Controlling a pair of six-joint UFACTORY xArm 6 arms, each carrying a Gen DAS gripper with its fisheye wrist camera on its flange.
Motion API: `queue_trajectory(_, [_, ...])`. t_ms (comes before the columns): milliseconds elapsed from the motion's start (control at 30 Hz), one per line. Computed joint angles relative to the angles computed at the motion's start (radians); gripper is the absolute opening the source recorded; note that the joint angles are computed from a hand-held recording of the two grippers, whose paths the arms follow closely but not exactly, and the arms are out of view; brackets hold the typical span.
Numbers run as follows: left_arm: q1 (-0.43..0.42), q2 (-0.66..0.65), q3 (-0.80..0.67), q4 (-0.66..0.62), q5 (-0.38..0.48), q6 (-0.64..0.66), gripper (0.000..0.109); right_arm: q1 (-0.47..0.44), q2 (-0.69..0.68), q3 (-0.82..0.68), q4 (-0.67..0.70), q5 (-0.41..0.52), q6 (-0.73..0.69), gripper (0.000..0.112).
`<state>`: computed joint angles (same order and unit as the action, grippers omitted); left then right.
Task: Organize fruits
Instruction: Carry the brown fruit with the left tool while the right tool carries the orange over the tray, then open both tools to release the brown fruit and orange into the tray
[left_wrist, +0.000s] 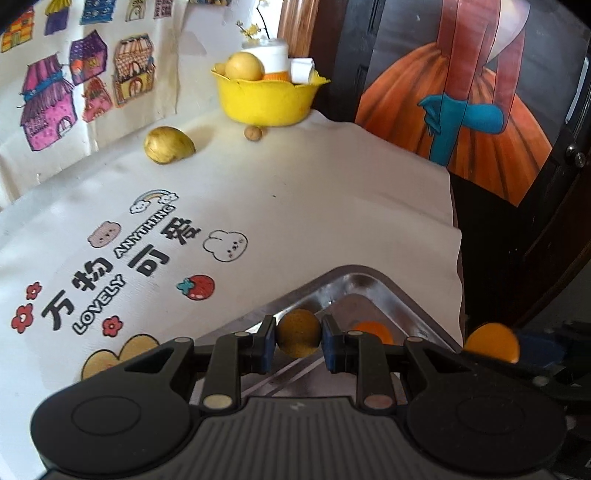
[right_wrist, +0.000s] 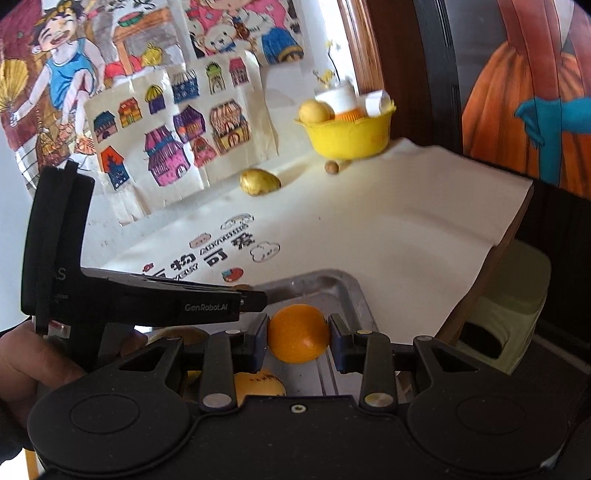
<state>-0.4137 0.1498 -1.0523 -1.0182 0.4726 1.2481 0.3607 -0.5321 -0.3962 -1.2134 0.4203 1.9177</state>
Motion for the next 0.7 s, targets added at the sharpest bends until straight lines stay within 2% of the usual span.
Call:
queue_trajectory(267, [-0.013,0.022,0.009,0.054,-0.019,-0.027,0.028,-0.071,0.096,-0.019,-0.070,-0.114,0.066,0.036])
queue_trajectory(700, [-0.028,0.017,0.024,0.040,-0.053,-0.003,0.029,-0.094,0.143,-0.016,-0.063,-0.157,0.083,0.038])
